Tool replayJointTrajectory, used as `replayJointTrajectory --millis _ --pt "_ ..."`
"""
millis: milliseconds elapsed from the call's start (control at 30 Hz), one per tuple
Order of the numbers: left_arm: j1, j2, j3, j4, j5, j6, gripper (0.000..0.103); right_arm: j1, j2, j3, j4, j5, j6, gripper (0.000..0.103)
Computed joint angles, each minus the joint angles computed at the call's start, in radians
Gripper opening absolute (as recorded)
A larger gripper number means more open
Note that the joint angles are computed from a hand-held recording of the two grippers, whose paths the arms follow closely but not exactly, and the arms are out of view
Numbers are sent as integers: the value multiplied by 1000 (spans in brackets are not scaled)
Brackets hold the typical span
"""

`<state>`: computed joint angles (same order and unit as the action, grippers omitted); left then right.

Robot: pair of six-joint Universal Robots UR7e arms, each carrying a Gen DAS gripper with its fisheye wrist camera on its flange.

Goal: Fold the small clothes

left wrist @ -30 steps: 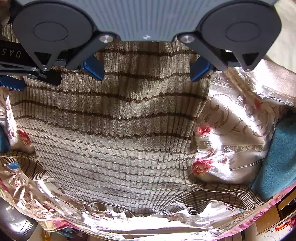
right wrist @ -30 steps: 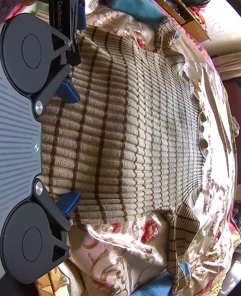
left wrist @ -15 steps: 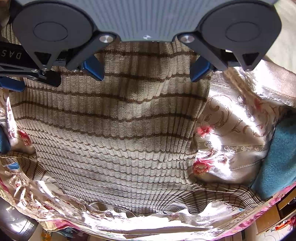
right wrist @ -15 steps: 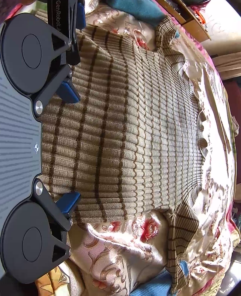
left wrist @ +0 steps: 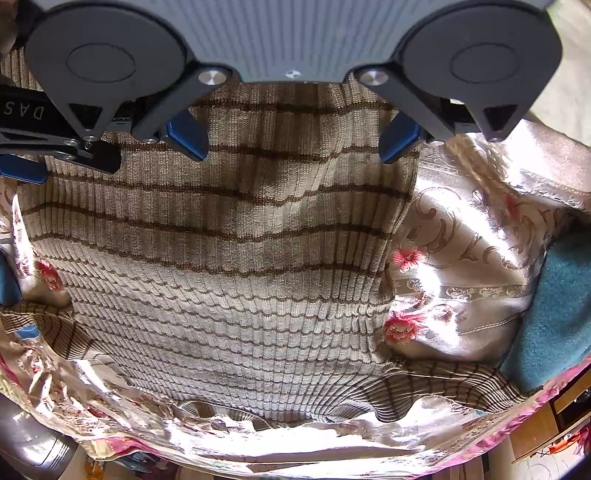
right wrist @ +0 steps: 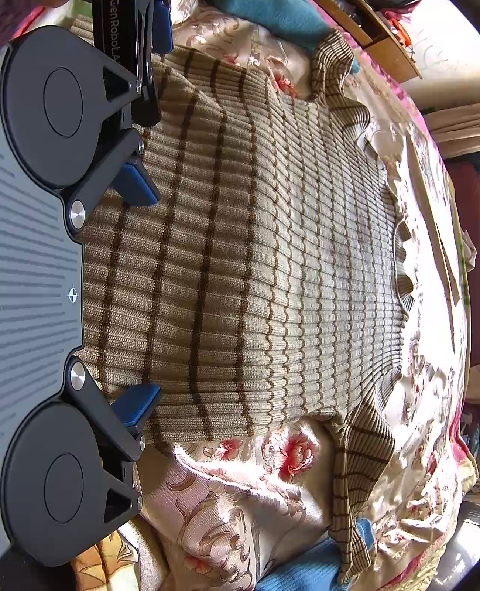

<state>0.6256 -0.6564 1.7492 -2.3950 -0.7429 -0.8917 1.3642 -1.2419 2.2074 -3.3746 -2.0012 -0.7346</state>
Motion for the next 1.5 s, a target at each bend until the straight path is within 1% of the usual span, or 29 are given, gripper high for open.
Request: replayJointTrajectory --millis 1500 --pt "-7 4 3 23 16 -7 103 12 22 4 -60 -36 -32 103"
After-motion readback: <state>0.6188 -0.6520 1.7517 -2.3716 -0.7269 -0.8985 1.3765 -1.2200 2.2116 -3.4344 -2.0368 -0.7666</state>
